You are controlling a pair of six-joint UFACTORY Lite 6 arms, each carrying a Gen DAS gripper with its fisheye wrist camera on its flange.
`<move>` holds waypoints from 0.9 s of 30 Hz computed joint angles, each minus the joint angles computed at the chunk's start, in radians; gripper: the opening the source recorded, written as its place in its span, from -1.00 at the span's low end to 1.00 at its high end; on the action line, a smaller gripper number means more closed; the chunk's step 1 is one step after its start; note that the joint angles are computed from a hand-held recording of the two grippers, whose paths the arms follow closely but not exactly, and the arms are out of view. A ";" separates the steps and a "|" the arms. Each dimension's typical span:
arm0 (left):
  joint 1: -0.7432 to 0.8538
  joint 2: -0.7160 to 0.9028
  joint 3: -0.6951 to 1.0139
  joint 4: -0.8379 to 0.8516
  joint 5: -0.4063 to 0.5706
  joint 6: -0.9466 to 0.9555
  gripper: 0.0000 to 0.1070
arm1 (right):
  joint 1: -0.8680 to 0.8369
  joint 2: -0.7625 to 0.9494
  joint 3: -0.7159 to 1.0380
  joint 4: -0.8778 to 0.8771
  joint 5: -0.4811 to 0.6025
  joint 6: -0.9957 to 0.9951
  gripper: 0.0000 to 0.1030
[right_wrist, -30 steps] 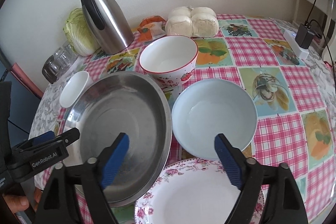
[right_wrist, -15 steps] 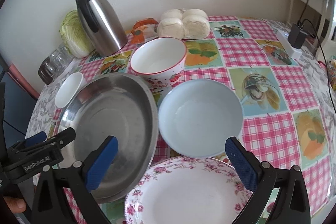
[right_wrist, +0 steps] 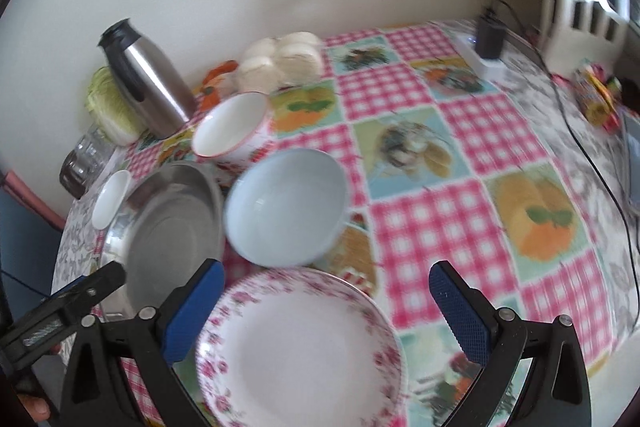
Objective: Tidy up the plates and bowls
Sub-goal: 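Move the right gripper to the floral-rimmed plate rim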
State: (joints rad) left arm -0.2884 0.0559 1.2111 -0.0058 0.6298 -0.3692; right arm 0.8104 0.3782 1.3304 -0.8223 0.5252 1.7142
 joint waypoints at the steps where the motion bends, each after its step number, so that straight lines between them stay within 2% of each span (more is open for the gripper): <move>1: -0.008 -0.011 -0.003 -0.022 0.004 0.012 0.85 | -0.001 -0.022 -0.036 0.002 0.002 0.013 1.00; 5: -0.020 -0.074 -0.053 -0.202 0.000 0.129 0.85 | -0.010 -0.101 -0.172 -0.014 -0.059 0.080 1.00; 9: -0.043 -0.082 -0.076 -0.289 0.033 0.190 0.85 | -0.021 -0.132 -0.242 0.024 -0.130 0.084 1.00; 14: -0.076 -0.095 -0.119 -0.387 0.056 0.254 0.85 | -0.046 -0.132 -0.275 0.155 -0.205 -0.010 1.00; 19: -0.107 -0.061 -0.130 -0.391 0.074 0.240 0.82 | -0.084 -0.101 -0.267 0.375 -0.244 -0.215 0.99; 21: -0.093 -0.052 -0.141 -0.432 0.083 0.264 0.71 | -0.098 -0.094 -0.269 0.441 -0.255 -0.275 0.94; 24: -0.069 -0.031 -0.150 -0.480 0.095 0.295 0.66 | -0.116 -0.089 -0.272 0.517 -0.272 -0.346 0.71; 27: -0.060 0.005 -0.147 -0.482 0.101 0.284 0.48 | -0.128 -0.078 -0.277 0.609 -0.298 -0.433 0.48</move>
State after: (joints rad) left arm -0.3481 0.0606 1.0638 -0.4883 0.7305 -0.0851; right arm 0.6824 0.3003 1.0534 -0.2135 0.2268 1.2810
